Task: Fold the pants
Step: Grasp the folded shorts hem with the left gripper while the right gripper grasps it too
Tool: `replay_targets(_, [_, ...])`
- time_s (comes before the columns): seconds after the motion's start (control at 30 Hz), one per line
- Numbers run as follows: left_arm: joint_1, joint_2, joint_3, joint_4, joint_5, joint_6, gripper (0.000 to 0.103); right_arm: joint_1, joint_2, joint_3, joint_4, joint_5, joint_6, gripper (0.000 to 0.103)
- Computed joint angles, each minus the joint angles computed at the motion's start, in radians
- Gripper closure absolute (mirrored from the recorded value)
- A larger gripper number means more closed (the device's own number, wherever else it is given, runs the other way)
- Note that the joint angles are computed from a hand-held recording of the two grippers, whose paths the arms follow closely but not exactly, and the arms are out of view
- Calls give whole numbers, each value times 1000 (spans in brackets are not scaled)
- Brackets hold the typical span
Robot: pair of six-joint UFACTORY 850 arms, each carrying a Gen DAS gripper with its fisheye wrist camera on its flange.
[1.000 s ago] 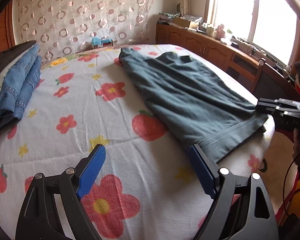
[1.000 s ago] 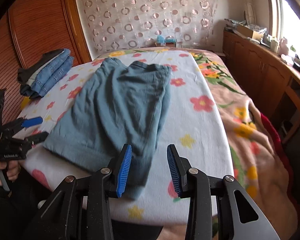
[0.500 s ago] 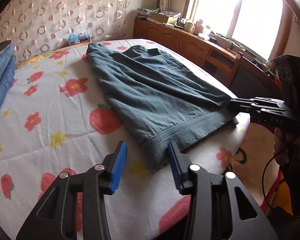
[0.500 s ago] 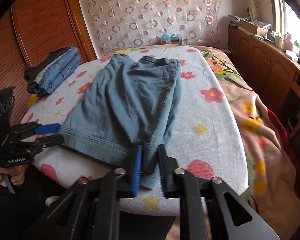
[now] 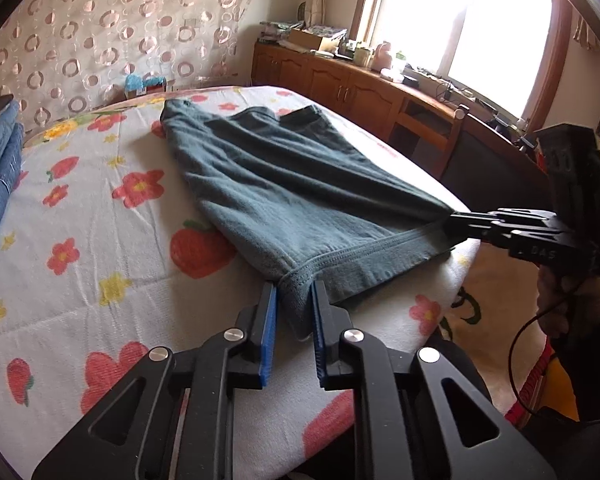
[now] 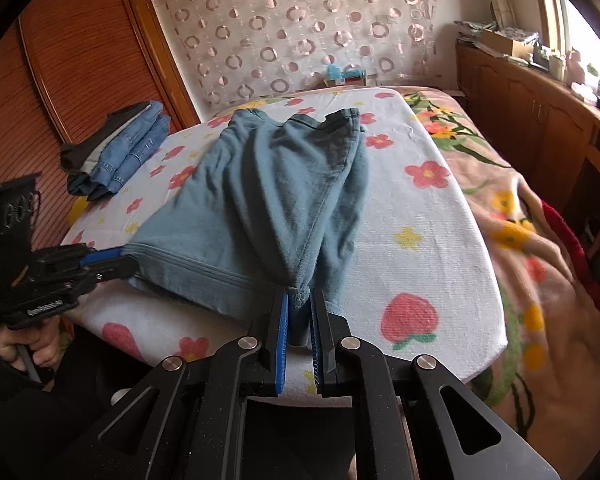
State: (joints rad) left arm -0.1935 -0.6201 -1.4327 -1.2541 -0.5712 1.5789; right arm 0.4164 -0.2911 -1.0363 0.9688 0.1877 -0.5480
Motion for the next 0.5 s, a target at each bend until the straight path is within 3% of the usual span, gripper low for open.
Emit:
replay_targets(0.1, [-2, -13, -13, 35, 10, -33, 86, 4, -2, -5, 33, 0, -23, 93])
replay_targets(0.2, [-3, -27, -23, 69, 14, -74, 86, 21, -12, -17, 197, 39, -201, 74])
replay_targets(0.4, [1, -33, -23, 64, 4, -80, 86, 18, -34, -37, 221, 48, -215, 68])
replay_targets(0.5, [2, -33, -23, 63, 5, -77, 85, 25, -51, -54, 349, 69, -344, 67])
